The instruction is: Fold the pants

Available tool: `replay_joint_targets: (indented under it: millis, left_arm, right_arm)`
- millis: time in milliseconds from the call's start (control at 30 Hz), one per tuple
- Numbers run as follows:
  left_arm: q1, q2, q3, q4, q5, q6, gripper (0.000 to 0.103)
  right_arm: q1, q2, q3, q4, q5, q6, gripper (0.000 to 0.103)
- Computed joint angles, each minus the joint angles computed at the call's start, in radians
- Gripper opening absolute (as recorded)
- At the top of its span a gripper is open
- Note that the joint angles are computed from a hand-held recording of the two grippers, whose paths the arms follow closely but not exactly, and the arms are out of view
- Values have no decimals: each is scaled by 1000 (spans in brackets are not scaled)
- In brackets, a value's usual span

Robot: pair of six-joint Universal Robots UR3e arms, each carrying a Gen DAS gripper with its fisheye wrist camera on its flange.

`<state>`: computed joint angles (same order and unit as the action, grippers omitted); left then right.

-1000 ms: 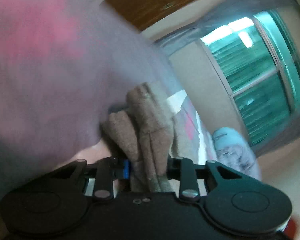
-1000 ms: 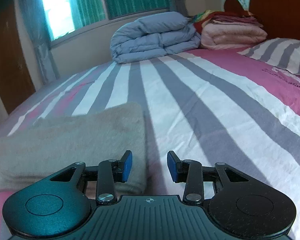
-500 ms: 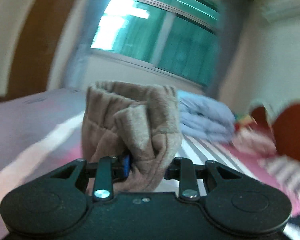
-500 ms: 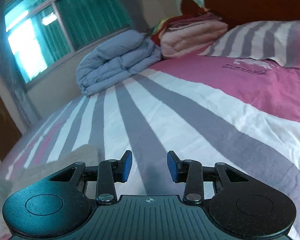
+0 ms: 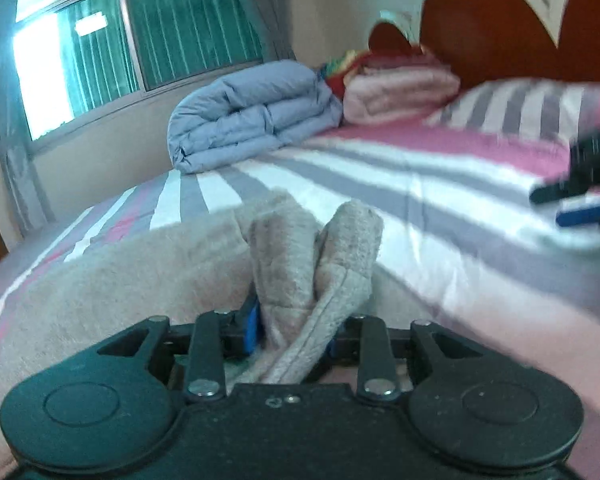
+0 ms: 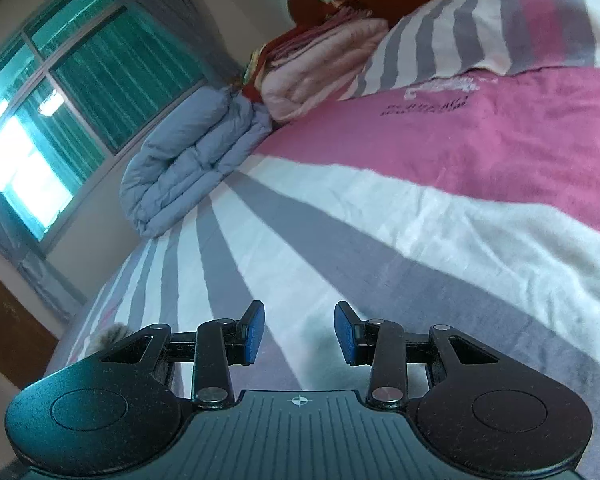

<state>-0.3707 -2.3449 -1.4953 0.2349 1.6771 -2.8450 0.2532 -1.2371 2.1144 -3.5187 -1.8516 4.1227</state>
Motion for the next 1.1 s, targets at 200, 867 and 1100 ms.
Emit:
replay_joint_targets:
  millis: [200, 867, 1100]
  left_arm:
    - [90, 158, -238, 143, -245, 17, 86]
    - [858, 454, -727, 228, -579, -463, 89]
    - [920, 465, -752, 204, -653, -421, 91]
  right_arm:
    - [-15, 12, -3, -24, 48, 4, 39]
    - [135, 285, -509, 83, 312, -236, 64]
    - [154, 363, -601, 18, 259, -247, 18]
